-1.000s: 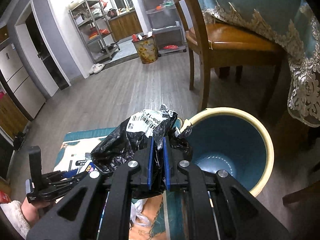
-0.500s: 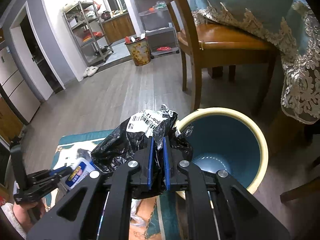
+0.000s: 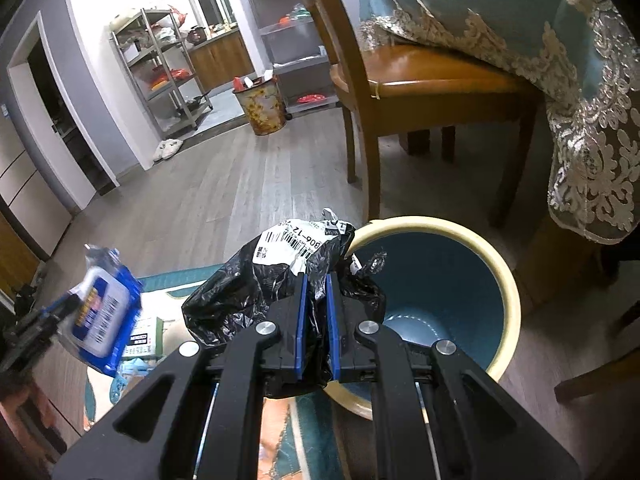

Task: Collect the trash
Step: 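Carry the black bag and wet-wipe pack over the bucket and release both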

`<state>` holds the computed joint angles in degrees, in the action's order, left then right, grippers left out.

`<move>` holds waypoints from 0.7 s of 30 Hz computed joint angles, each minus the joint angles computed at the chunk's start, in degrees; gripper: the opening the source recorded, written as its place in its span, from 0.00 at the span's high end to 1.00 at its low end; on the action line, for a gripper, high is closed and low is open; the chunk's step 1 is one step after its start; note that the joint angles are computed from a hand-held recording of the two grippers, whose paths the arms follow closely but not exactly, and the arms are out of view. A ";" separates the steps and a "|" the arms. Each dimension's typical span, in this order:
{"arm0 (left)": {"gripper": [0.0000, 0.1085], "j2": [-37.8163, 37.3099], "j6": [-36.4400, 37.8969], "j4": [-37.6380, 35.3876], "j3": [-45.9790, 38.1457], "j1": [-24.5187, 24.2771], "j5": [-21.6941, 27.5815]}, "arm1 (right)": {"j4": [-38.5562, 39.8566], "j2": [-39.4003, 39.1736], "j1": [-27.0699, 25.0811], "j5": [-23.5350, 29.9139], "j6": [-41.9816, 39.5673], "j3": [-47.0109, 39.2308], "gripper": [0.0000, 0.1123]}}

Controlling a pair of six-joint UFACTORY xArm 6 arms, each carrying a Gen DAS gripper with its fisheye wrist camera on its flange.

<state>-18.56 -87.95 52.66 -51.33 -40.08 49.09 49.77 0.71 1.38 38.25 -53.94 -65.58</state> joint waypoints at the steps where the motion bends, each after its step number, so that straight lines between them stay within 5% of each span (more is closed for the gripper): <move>1: 0.86 0.68 -0.65 0.82 -0.99 0.05 -0.39 | -0.33 0.49 -0.26 0.05 0.42 -0.37 0.92; 21: 0.86 30.15 5.27 -1.61 -25.37 0.81 -20.05 | -15.29 12.41 -5.04 -4.11 11.92 -6.03 0.92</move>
<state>11.60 -82.68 51.06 -76.70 -39.27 29.04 34.48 13.12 -3.66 34.14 -42.02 -71.60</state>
